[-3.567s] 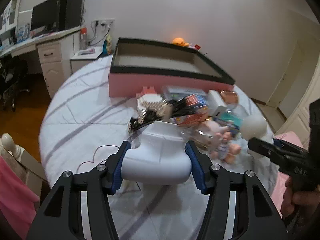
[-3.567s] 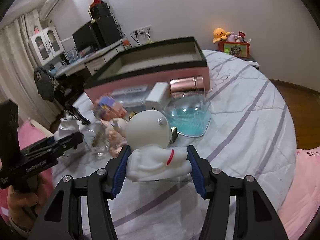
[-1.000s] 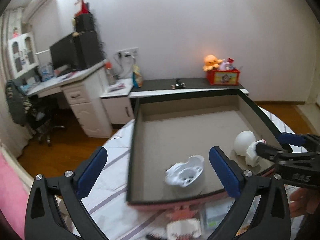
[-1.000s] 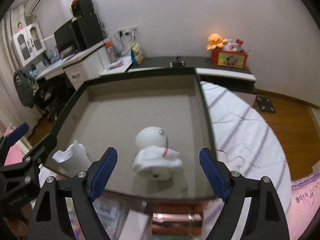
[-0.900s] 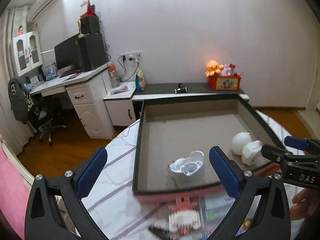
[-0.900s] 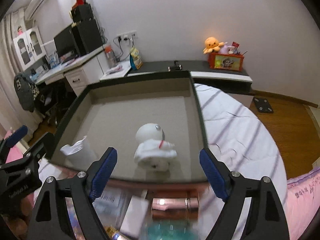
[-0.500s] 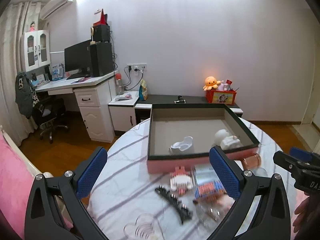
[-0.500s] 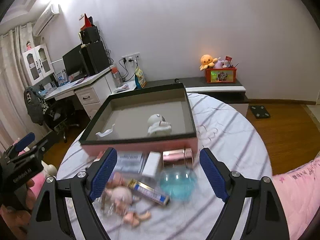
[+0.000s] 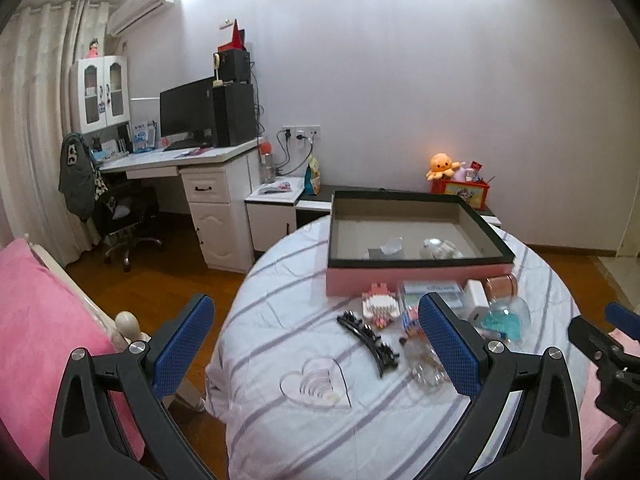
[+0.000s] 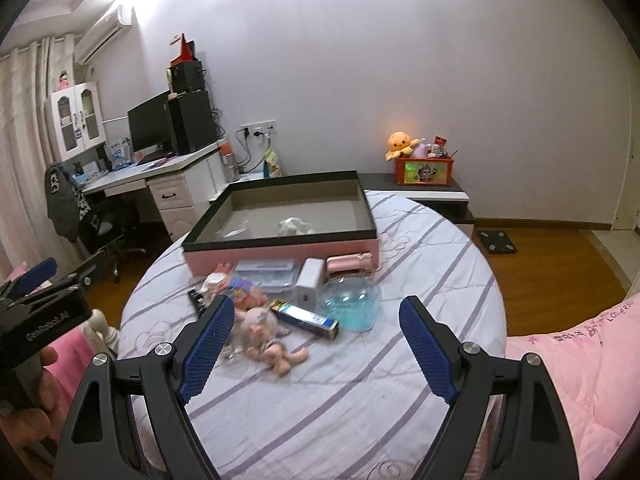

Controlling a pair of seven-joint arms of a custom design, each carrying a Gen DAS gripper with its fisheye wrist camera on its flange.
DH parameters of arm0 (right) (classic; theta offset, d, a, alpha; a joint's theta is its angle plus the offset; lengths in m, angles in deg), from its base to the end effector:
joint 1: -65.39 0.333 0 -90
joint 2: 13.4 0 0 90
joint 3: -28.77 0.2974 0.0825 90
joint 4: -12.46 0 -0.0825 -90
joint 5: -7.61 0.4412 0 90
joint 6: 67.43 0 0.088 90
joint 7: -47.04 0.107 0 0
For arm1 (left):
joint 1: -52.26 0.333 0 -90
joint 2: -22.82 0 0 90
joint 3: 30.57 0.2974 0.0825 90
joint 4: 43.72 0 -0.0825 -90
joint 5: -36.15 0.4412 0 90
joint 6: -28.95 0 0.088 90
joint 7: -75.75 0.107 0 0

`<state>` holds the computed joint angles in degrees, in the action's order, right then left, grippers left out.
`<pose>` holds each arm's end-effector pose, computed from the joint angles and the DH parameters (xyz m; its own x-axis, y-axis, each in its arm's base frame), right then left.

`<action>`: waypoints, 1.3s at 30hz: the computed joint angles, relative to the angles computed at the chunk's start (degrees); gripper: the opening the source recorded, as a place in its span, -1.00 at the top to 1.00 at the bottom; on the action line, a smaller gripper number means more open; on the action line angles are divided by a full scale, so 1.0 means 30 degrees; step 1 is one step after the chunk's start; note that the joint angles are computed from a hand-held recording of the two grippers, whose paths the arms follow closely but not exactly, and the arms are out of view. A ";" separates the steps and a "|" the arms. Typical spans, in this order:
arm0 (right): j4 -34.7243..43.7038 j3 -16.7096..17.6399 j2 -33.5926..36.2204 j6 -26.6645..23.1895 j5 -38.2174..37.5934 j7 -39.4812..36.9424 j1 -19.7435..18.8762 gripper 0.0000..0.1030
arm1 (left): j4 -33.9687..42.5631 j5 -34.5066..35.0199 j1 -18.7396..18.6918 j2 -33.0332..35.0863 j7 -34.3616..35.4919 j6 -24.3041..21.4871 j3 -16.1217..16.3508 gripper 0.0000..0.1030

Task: Organize rigid objects
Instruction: 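Withdraw both tools from the box back toward the remaining items, then grasp the glass bottle with left tool while right tool grasps pink doll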

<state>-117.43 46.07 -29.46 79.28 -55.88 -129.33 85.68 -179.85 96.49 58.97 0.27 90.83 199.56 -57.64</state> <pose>0.4357 0.3597 0.4808 -0.1022 -0.9894 -0.1033 -0.5185 0.1416 -0.8433 0.4744 -0.2528 0.4880 -0.0724 -0.9972 -0.0171 -0.4679 0.0491 -0.8824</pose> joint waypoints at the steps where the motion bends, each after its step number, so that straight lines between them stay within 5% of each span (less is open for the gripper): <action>1: 0.0091 0.0056 0.0089 -0.0048 -0.0037 -0.0060 0.0033 -0.67 | -0.0234 -0.0134 -0.0182 -0.0136 0.0156 0.0173 0.0154 -1.00; 10: 0.0144 -0.0066 0.0267 -0.0078 0.0216 -0.0307 0.0257 -0.67 | -0.1181 -0.2050 -0.0197 -0.0520 0.1751 0.0834 0.0186 -1.00; 26: -0.0043 -0.0247 0.0381 0.0227 0.0936 -0.0754 0.0174 -0.67 | -0.1617 -0.4315 0.1497 -0.0602 0.3460 0.1590 -0.1544 -1.00; 39: 0.0552 -0.1799 0.3450 0.3641 0.4323 -0.5595 0.0315 -0.67 | -0.0982 -0.5820 -0.0442 0.2073 0.6203 0.1142 -0.0246 -1.00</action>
<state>-115.78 40.68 -19.11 90.20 -42.91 -146.12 86.63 -182.79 79.03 57.65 6.49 109.44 202.98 -58.38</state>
